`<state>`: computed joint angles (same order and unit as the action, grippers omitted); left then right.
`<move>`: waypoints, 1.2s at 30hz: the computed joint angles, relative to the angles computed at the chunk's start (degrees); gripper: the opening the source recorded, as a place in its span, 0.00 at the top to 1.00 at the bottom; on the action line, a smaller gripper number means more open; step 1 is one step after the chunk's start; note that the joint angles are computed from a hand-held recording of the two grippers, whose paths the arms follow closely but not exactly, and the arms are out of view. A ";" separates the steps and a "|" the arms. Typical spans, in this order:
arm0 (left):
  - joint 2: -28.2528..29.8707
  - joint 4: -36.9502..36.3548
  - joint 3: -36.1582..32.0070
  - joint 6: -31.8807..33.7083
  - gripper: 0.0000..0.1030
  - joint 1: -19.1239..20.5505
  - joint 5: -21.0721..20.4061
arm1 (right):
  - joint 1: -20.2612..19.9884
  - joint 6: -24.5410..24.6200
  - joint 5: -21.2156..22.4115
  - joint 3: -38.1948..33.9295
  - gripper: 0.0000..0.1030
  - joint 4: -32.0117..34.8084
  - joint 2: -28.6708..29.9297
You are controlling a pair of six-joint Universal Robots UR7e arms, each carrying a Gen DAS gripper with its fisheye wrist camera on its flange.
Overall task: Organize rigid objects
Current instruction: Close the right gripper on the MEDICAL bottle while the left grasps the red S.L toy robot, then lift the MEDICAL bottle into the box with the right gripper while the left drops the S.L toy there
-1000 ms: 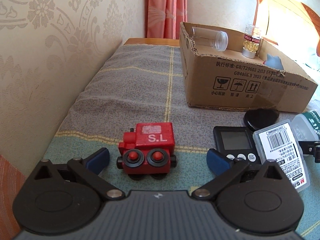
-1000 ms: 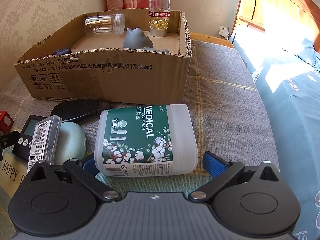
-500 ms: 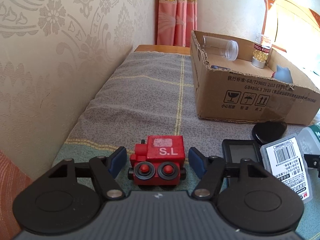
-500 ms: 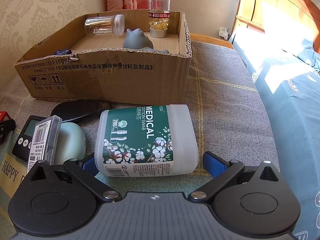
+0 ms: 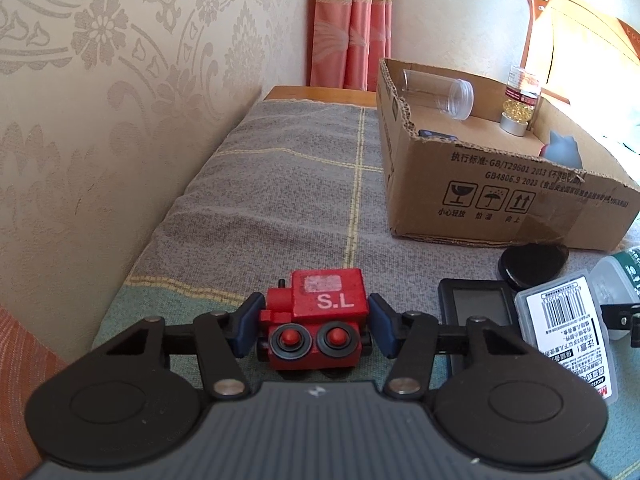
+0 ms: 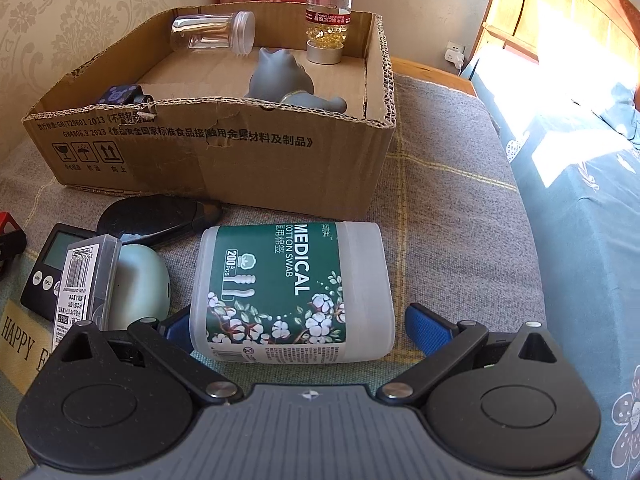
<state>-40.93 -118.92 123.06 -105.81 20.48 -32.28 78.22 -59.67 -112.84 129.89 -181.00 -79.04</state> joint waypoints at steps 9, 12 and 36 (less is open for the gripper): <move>-0.13 -1.03 0.13 1.06 0.48 0.16 0.02 | 2.45 -0.22 -1.76 -1.50 0.03 3.03 0.56; -0.42 -1.81 0.46 1.78 0.50 0.25 -0.03 | 2.84 0.12 -2.83 -2.15 0.10 4.04 1.08; -3.54 -0.07 0.20 7.09 0.51 -3.19 -0.26 | 3.67 -5.27 1.73 -2.34 0.16 14.75 -6.02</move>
<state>-44.47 -118.99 123.26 -98.72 17.29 -32.54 81.88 -64.94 -111.11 127.55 -166.25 -85.07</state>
